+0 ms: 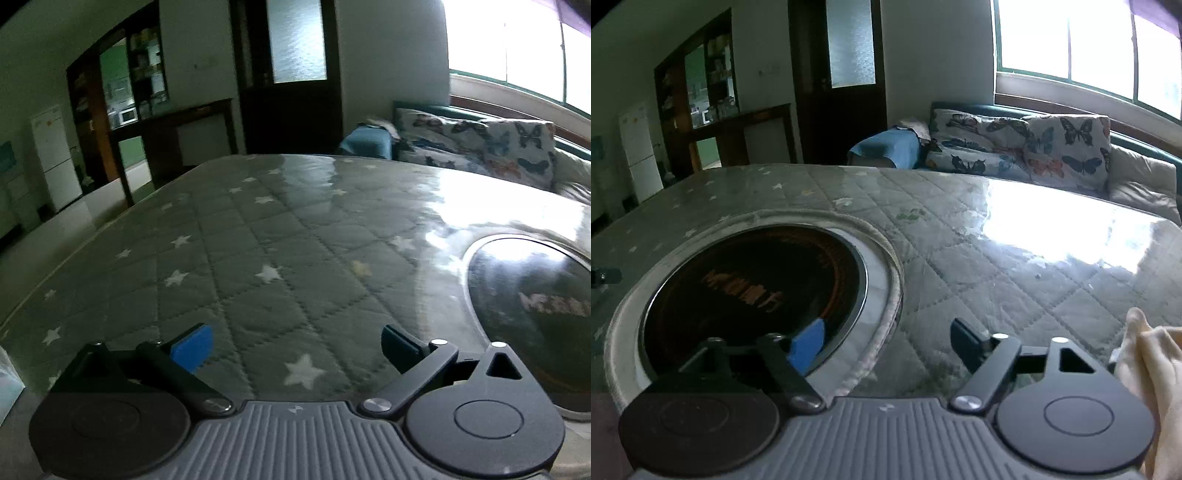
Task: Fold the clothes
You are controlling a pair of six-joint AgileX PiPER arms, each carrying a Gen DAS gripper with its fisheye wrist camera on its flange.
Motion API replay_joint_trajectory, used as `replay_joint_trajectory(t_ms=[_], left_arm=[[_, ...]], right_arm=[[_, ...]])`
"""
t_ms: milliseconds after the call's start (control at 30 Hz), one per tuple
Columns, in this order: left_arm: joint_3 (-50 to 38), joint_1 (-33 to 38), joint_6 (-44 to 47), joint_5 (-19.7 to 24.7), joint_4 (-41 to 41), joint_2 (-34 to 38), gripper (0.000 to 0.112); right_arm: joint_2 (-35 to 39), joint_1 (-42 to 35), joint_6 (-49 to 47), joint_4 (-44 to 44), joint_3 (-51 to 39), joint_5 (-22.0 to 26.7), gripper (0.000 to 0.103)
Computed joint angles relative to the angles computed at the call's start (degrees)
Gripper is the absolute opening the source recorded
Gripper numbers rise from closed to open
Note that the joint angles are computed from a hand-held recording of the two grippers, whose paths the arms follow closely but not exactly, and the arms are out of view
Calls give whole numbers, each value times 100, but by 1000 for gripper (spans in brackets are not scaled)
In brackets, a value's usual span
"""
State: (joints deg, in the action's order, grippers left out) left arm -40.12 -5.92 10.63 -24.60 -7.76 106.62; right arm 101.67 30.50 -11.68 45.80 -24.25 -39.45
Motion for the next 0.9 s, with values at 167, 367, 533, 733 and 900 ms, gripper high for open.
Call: replay_joint_trajectory(t_ms=[167, 367, 533, 733, 900], left_arm=[[-224, 161, -374, 214, 315, 159, 103], [-371, 372, -1017, 370, 957, 229, 103], [-317, 439, -1147, 349, 1130, 192, 103], [-344, 417, -1116, 351, 1080, 222, 103], [-405, 362, -1028, 378, 949, 261, 103]], right_arm=[[263, -184, -179, -61, -317, 224, 90], [397, -285, -362, -51, -565, 465, 103], [431, -223, -472, 90, -601, 452, 103], [534, -27, -1422, 985, -864, 542, 103], [539, -19, -1389, 961, -843, 529, 103]])
